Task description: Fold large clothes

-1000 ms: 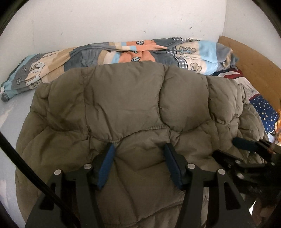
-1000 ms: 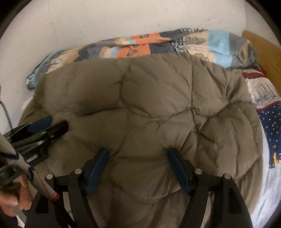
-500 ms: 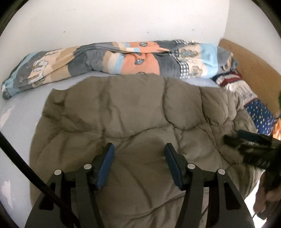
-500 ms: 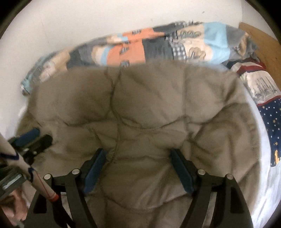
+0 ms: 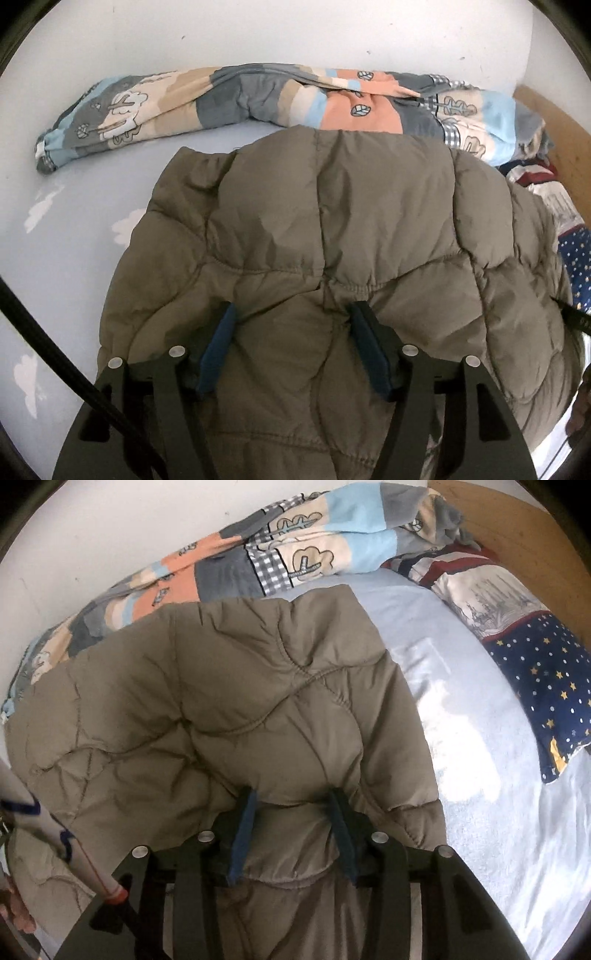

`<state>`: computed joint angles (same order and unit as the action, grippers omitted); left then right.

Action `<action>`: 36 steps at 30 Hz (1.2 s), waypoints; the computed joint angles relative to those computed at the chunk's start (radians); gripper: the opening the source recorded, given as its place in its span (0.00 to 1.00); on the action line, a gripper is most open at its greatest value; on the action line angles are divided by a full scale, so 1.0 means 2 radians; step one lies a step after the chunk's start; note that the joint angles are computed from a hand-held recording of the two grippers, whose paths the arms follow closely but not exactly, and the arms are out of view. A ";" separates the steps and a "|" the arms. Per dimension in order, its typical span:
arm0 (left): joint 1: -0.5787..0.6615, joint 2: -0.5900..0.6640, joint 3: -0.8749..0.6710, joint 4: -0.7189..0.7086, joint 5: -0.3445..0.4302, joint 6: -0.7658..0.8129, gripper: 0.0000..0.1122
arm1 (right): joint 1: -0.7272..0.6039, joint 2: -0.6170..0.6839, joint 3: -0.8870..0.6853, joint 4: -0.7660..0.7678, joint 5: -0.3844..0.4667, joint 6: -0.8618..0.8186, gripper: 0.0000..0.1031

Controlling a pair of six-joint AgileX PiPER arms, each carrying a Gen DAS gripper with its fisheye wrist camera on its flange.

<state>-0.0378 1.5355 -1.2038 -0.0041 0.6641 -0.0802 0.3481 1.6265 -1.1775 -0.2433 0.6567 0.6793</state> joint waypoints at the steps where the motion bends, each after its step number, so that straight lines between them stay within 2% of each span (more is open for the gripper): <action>1: 0.004 -0.001 -0.001 -0.009 0.002 0.005 0.58 | -0.001 0.004 -0.005 0.000 0.002 0.000 0.45; 5: -0.003 -0.011 -0.008 -0.009 0.011 -0.002 0.57 | 0.013 0.007 -0.019 -0.026 0.024 0.023 0.47; 9: -0.023 -0.050 0.003 -0.036 0.018 0.019 0.57 | 0.048 -0.032 -0.009 -0.059 0.024 0.053 0.48; 12: -0.055 -0.080 0.021 -0.019 0.028 0.007 0.57 | 0.086 -0.057 -0.006 -0.051 0.025 0.044 0.55; 16: -0.101 -0.110 0.053 0.017 0.040 -0.016 0.57 | 0.138 -0.071 0.010 0.006 0.007 0.006 0.57; 18: -0.125 -0.107 0.064 0.064 0.039 -0.049 0.57 | 0.168 -0.055 0.006 -0.017 0.022 0.025 0.61; 20: -0.130 -0.095 0.069 0.076 0.032 -0.056 0.58 | 0.180 -0.037 0.005 -0.040 0.027 0.042 0.63; 24: -0.124 -0.078 0.070 0.079 0.017 -0.054 0.62 | 0.147 -0.016 0.008 0.019 0.002 -0.014 0.66; 29: -0.108 -0.082 0.065 0.046 0.001 -0.018 0.62 | 0.140 -0.012 -0.003 0.036 0.008 -0.034 0.68; 31: -0.098 -0.082 0.054 0.033 -0.005 -0.006 0.62 | 0.131 -0.030 0.005 0.049 -0.011 -0.045 0.68; 34: -0.070 -0.073 0.036 0.025 -0.008 -0.006 0.62 | 0.112 -0.042 -0.001 0.023 -0.013 -0.016 0.68; 36: -0.044 -0.061 0.023 0.012 0.002 -0.002 0.62 | 0.086 -0.042 0.000 0.003 -0.008 0.012 0.68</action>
<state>-0.1267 1.4137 -1.1579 0.0202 0.6690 -0.0846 0.5193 1.5425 -1.1783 -0.2381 0.6402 0.7030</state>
